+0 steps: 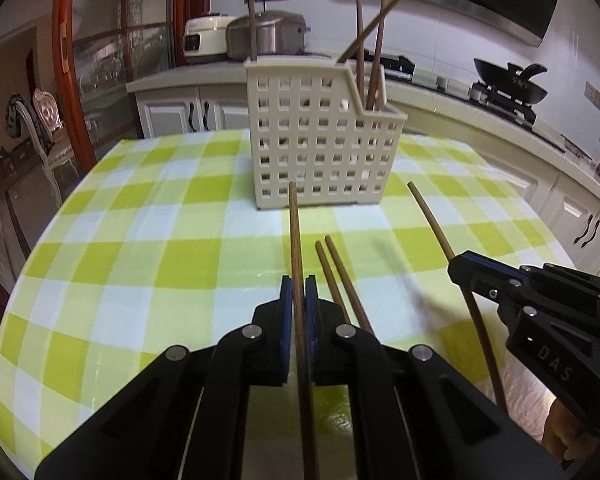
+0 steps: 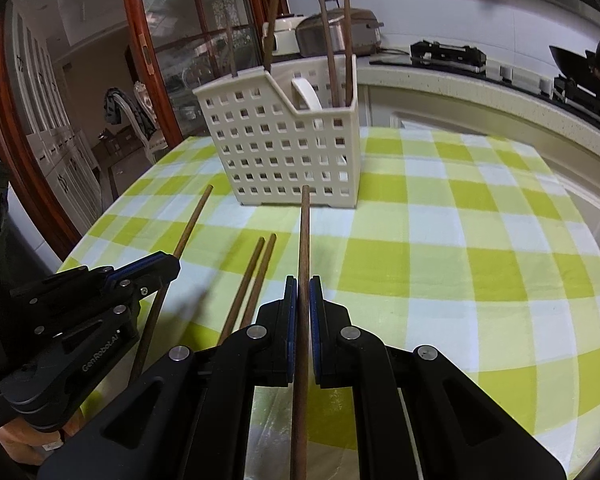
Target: Organize utensils
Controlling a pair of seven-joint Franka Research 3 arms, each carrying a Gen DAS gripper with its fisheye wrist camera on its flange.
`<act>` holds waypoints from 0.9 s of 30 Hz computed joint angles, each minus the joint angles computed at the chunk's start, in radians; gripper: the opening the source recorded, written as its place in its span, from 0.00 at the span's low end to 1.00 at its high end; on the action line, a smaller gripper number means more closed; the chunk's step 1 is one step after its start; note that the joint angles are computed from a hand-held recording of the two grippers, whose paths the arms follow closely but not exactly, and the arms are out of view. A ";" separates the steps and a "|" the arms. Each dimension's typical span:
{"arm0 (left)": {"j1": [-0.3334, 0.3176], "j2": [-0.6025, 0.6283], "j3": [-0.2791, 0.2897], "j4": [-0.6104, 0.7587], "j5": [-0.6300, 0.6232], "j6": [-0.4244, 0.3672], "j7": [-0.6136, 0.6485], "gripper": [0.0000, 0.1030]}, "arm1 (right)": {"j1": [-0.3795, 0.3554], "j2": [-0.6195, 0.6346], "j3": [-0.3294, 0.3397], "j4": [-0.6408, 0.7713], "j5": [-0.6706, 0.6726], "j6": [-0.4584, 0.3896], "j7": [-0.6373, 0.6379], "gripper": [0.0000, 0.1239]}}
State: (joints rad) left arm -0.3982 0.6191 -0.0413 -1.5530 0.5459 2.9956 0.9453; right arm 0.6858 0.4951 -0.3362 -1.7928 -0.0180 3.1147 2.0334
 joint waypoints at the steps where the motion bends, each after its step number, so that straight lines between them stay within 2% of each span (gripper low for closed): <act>1: -0.005 -0.010 0.009 -0.012 0.006 0.014 -0.009 0.06 | 0.014 -0.002 -0.015 -0.003 -0.004 0.005 0.006 0.06; 11: -0.066 -0.096 0.113 -0.122 0.071 0.139 -0.126 0.06 | 0.156 -0.016 -0.164 -0.037 -0.016 0.050 0.030 0.06; 14: -0.085 -0.113 0.143 -0.146 0.086 0.169 -0.146 0.06 | 0.182 -0.015 -0.191 -0.039 -0.005 0.059 0.024 0.06; 20: -0.179 -0.150 0.267 -0.200 0.096 0.255 -0.192 0.06 | 0.269 -0.019 -0.277 -0.068 0.042 0.106 -0.008 0.06; 27: -0.313 -0.176 0.421 -0.259 0.014 0.335 -0.159 0.06 | 0.381 -0.021 -0.386 -0.097 0.128 0.142 -0.066 0.06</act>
State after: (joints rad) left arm -0.7117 0.4431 0.3801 -1.8116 0.5602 3.3302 0.7867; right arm 1.0666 0.4741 -0.7218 -1.8902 0.1096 3.2569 1.9673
